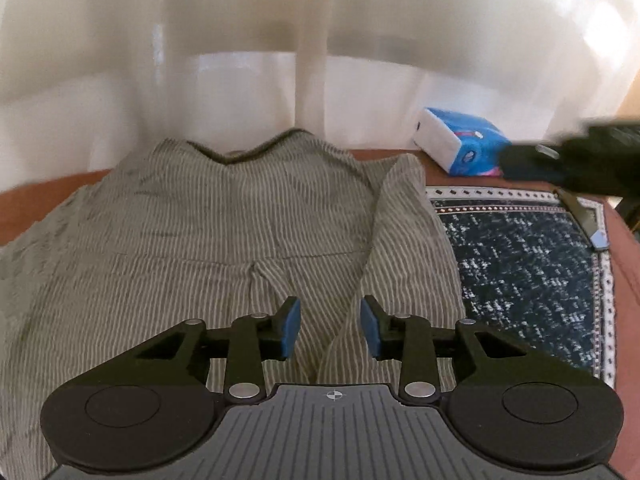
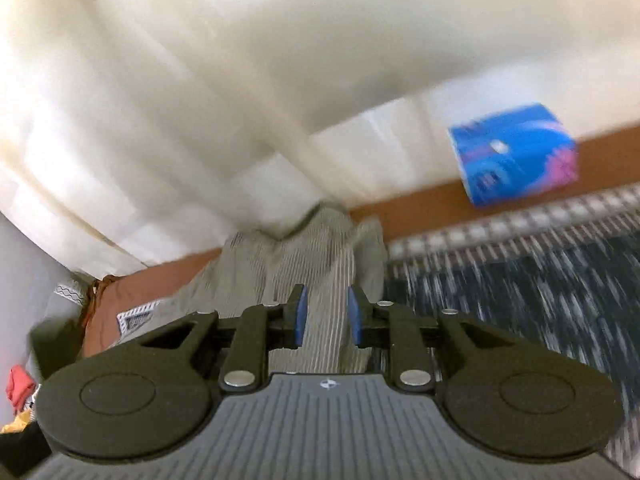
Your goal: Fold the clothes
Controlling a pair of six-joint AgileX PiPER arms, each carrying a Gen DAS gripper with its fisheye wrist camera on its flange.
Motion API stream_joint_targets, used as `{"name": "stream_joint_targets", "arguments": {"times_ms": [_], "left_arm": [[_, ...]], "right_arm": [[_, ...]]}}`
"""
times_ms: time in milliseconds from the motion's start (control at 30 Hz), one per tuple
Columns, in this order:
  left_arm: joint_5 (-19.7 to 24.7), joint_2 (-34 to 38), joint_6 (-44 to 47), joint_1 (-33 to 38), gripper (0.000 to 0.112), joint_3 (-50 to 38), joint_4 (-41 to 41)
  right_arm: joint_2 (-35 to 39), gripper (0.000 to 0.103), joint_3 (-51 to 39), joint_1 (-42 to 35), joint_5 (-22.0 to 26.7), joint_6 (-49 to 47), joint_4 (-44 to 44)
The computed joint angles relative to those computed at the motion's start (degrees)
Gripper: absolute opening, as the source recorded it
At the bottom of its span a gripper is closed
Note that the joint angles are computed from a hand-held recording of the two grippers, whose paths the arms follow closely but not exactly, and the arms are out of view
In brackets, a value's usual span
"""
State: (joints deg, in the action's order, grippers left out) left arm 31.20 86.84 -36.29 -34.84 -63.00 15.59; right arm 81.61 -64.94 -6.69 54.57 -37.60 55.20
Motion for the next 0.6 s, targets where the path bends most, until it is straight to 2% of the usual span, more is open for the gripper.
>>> {"name": "stream_joint_targets", "arguments": {"times_ms": [100,167,233,300,400,500,567,600], "left_arm": [[-1.47,-0.12,-2.85,-1.35,0.049,-0.07,2.36],[-2.62,0.33,0.73,-0.63,0.049,-0.32,-2.59],[-2.55,2.77,4.14,-0.03,0.049,-1.27,-5.47],[-1.59,5.72,3.71,-0.37,0.049,-2.23,-3.75],[-3.42,6.50,2.92,-0.20,0.051,-0.53,-1.57],[-4.31,7.09,2.75,-0.23,0.053,0.38,0.35],[-2.84,6.80,3.88,-0.12,0.052,-0.35,0.05],[-1.77,6.42,4.31,0.07,0.056,-0.84,-0.35]], "right_arm": [[9.70,0.019,-5.86,2.18,2.95,-6.52,3.38],[14.01,0.019,-9.36,4.29,3.57,-7.32,0.34],[16.93,0.021,-10.77,6.50,0.24,-6.15,-4.14],[19.65,0.022,-11.69,7.82,-3.35,-4.98,-6.92],[23.30,0.027,-12.69,8.94,-7.73,-4.38,-8.46],[24.77,0.026,-12.23,9.40,-10.50,-6.87,-5.67],[25.40,0.026,-12.22,9.41,-11.39,-6.41,-3.96],[24.89,0.026,-11.93,9.33,-11.92,-5.56,-3.65]]}}
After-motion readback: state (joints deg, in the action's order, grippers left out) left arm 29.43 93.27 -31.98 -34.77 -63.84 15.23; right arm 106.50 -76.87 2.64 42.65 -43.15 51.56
